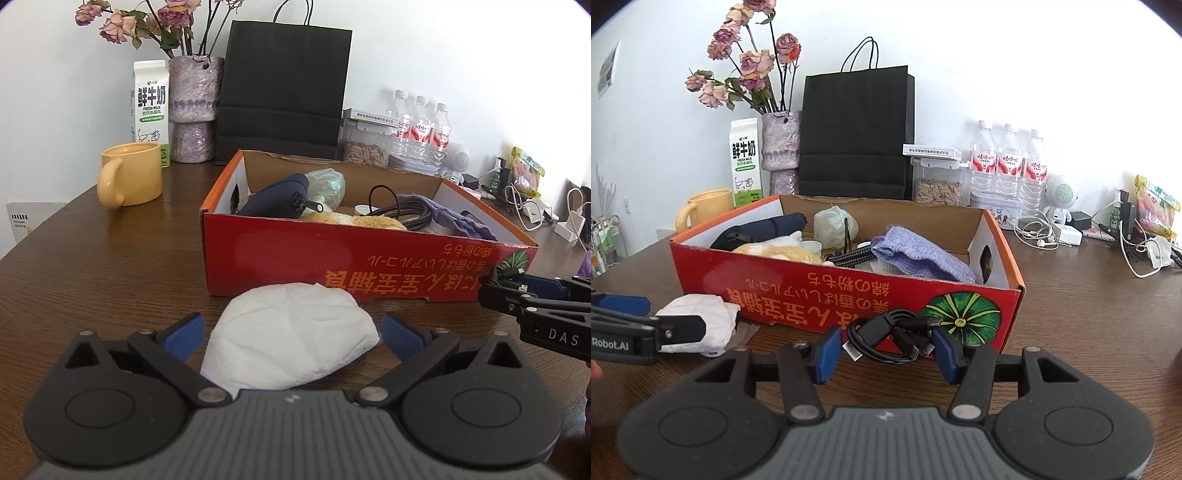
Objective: Organize objects
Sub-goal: 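Grasp the black cable with the right tool while the left tool grasps the white tissue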
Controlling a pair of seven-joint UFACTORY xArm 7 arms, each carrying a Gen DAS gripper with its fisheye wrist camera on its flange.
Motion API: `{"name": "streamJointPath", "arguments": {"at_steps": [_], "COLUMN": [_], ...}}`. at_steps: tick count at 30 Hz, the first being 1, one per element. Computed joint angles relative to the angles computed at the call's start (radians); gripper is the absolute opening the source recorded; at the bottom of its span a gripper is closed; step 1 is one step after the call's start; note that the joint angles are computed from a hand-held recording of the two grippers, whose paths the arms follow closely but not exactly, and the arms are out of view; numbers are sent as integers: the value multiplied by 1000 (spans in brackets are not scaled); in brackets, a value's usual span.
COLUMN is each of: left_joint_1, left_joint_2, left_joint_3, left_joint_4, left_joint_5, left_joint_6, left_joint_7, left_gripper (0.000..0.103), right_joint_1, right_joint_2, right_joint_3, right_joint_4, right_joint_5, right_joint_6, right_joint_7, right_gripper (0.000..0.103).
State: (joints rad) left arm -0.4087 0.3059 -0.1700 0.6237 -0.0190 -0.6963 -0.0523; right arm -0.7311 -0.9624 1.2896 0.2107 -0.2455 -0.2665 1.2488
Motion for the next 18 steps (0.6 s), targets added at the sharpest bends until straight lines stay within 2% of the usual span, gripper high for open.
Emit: {"name": "streamJointPath", "arguments": {"at_steps": [5, 12, 18], "left_joint_1": [4, -65, -53], "left_joint_2": [-1, 10, 14], "left_joint_3": [-3, 25, 18], "left_joint_4": [21, 57, 75], "left_joint_5": [4, -107, -110], "left_joint_6": [67, 116, 160], "left_joint_7": [-17, 50, 38], "left_gripper": [103, 103, 103], "right_joint_1": [7, 5, 3], "right_joint_2": [-9, -16, -16], "right_joint_3": [-1, 8, 9], "right_joint_4": [-6, -7, -6], "right_joint_5": [2, 5, 5], "right_joint_6": [-10, -17, -18], "right_joint_7": [1, 6, 6], "right_gripper": [52, 52, 52]}}
